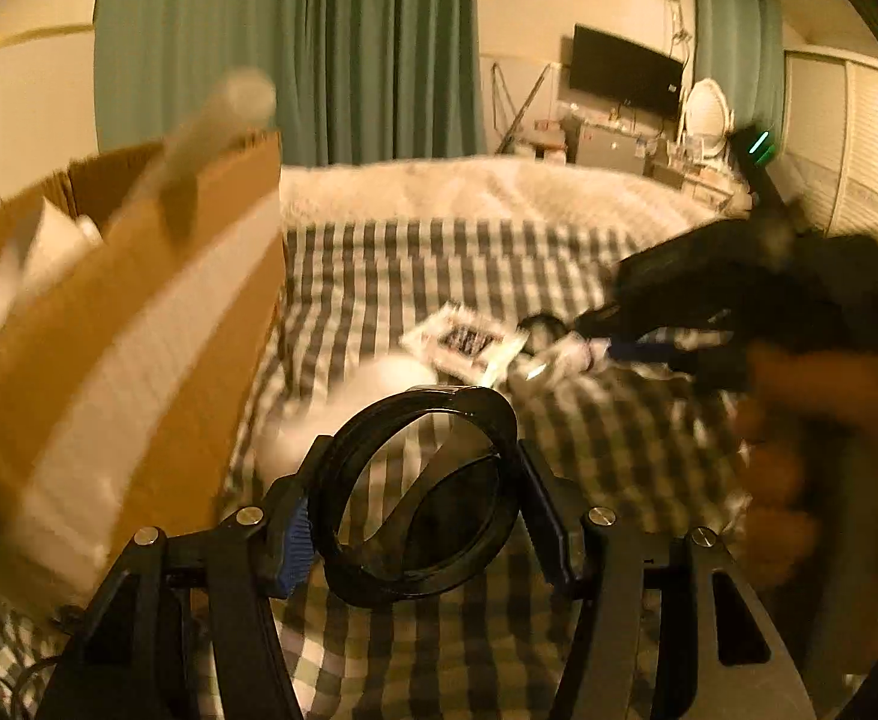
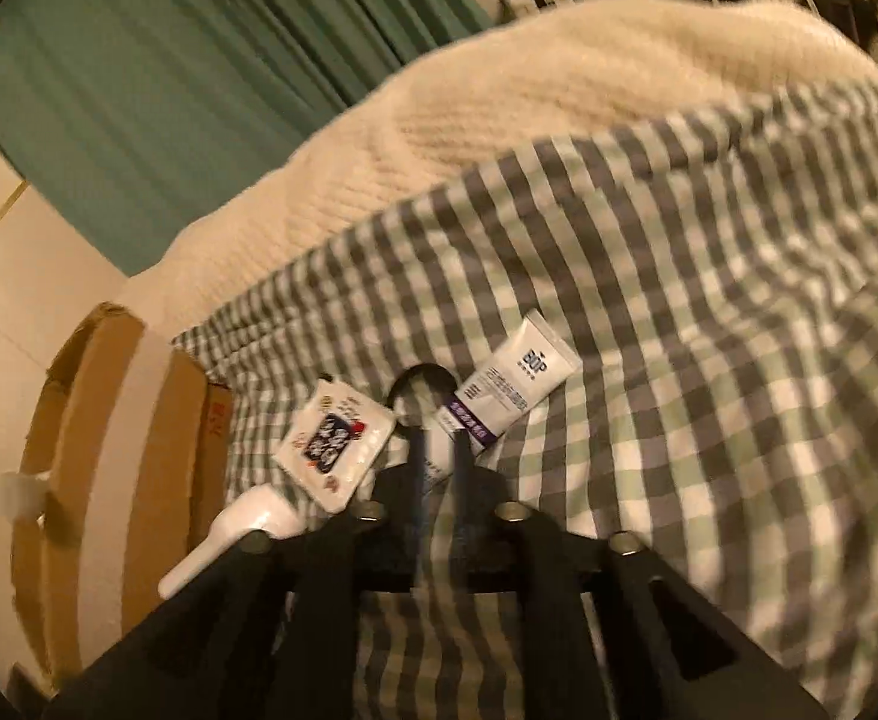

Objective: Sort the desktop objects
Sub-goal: 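Grasp the black round item with the left tool while the right tool grasps the white BOP tube, then lift the black item and BOP tube and carry both over the cardboard box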

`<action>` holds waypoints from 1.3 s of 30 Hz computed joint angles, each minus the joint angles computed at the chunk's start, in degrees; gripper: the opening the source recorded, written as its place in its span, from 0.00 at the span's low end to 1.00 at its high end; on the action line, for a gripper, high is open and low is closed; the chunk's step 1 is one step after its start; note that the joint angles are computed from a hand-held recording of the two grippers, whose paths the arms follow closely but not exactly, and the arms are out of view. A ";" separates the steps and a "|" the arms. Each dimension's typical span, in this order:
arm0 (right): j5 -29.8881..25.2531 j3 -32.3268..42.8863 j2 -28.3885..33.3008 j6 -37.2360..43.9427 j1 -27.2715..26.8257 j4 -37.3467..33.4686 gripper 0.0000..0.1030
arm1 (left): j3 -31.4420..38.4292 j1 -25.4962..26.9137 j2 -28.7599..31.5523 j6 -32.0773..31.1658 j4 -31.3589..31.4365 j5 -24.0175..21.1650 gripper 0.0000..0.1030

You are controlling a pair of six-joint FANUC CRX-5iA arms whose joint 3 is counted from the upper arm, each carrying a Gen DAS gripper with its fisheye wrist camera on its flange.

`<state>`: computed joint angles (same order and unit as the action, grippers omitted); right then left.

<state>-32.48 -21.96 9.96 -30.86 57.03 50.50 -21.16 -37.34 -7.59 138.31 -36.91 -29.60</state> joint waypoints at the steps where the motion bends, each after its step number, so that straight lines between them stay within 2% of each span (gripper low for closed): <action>1: 1.54 -0.21 0.35 -1.06 -0.63 0.22 0.33 | 0.03 -0.18 -0.37 0.53 -0.72 0.11 0.58; 3: 2.52 0.68 1.47 -0.47 -1.22 -0.34 0.35 | 0.01 -1.04 -1.69 2.59 -2.86 -0.18 0.58; 4: 2.27 1.41 2.09 0.55 -1.26 -0.92 0.41 | -0.10 -1.40 -2.29 3.36 -3.57 -0.36 0.58; 5: 2.29 2.33 2.95 1.89 -1.37 -1.42 0.52 | -0.21 -1.48 -2.93 3.72 -3.92 -0.29 0.58; 7: 1.42 5.33 4.97 8.26 -1.15 -5.63 0.62 | -0.65 -1.31 -3.98 3.74 -3.97 0.33 0.58; 9: -2.07 10.06 7.81 17.95 -0.66 -11.44 0.65 | -1.50 -0.72 -5.45 2.36 -2.54 1.41 0.58; 11: -2.82 11.24 8.73 20.13 -0.83 -12.54 0.65 | -1.61 -0.16 -5.94 1.55 -1.87 2.27 0.58; 12: -2.03 10.62 8.55 18.80 -1.11 -11.79 0.63 | -1.70 -0.46 -6.61 1.66 -2.00 2.00 0.58; 15: -0.15 7.20 7.03 10.84 -2.18 -8.01 0.41 | -2.04 0.44 -7.67 0.33 -1.10 3.02 0.58; 16: 0.53 6.20 6.52 8.83 -2.54 -7.16 0.31 | -2.09 0.58 -7.98 -0.05 -0.82 3.19 0.58; 19: 3.27 2.92 4.61 2.59 -3.16 -3.14 0.24 | -2.58 0.23 -9.70 0.27 -1.13 2.99 0.58; 23: -1.23 3.67 3.43 2.90 -0.87 -3.07 0.22 | -3.07 1.21 -11.24 0.90 -1.75 3.95 0.58; 29: -9.14 3.66 0.55 -0.68 2.99 3.85 0.22 | -3.37 2.79 -14.00 0.25 -1.61 4.62 0.58; 31: -12.28 3.55 -0.39 -1.82 4.38 6.67 0.22 | -3.83 3.87 -15.12 -0.98 -0.71 5.46 0.58; 33: -17.81 4.84 -0.41 -1.41 6.39 8.38 0.22 | -3.97 4.53 -16.09 -1.75 -0.53 5.94 0.58; 34: -21.13 6.01 0.05 -0.76 7.49 9.48 0.22 | -4.39 5.48 -16.68 -3.30 0.78 6.73 0.58; 36: -24.99 7.10 0.40 -0.76 9.18 12.26 0.22 | -6.60 9.12 -17.94 -10.69 8.18 9.94 0.58; 39: -28.78 8.12 0.31 -0.47 11.34 15.18 0.22 | -6.77 10.64 -19.27 -10.30 7.88 9.91 0.58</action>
